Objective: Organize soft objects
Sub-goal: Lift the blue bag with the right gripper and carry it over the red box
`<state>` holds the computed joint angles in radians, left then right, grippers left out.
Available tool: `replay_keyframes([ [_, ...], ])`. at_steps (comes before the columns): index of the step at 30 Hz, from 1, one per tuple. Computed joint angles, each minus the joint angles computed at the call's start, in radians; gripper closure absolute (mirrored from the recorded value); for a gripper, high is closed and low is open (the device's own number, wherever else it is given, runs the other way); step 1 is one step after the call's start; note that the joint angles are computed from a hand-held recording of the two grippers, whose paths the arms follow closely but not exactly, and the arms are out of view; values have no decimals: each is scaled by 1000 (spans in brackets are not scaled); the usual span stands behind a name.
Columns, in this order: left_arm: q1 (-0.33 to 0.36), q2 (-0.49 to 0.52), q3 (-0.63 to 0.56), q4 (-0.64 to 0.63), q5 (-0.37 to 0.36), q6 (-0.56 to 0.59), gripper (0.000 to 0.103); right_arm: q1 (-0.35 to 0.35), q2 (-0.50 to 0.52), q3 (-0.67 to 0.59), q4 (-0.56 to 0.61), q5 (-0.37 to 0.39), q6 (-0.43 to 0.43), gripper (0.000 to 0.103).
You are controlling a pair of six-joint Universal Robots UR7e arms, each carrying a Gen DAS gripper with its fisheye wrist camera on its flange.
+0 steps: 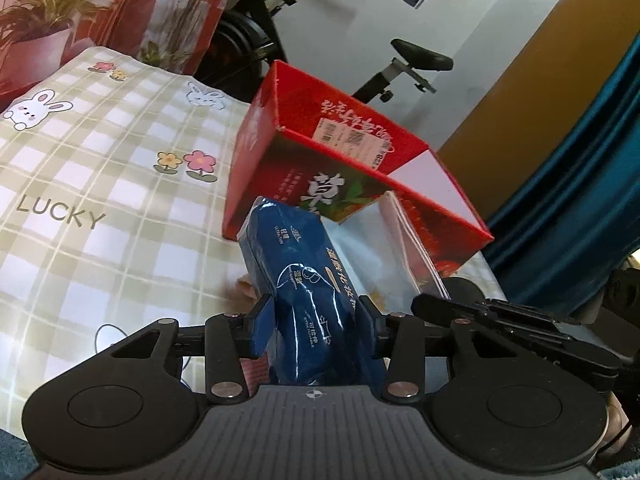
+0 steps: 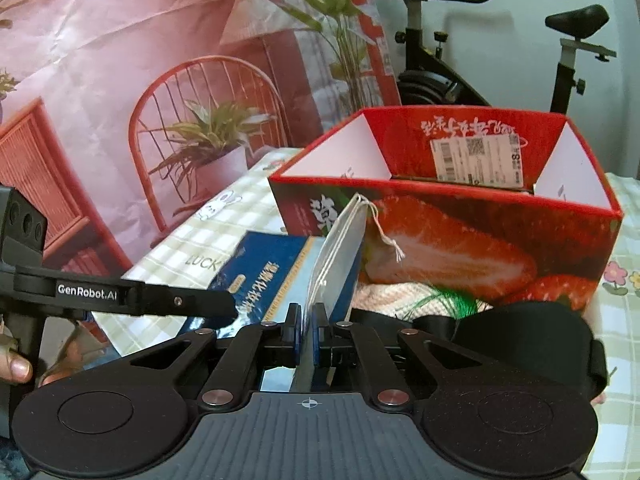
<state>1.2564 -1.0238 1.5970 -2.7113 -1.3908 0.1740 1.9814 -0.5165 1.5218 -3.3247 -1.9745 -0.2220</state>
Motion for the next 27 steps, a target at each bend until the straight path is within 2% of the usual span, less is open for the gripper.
replay_keyframes([
  [8, 10, -12, 4, -26, -70, -22, 59, 29, 0, -19, -31, -1, -68, 99],
  [15, 18, -10, 2, -95, -150, -47, 61, 59, 0, -53, -74, 5, -185, 99],
  [27, -13, 69, -126, -109, -184, -39, 61, 81, 33, -226, -33, 7, -362, 100],
])
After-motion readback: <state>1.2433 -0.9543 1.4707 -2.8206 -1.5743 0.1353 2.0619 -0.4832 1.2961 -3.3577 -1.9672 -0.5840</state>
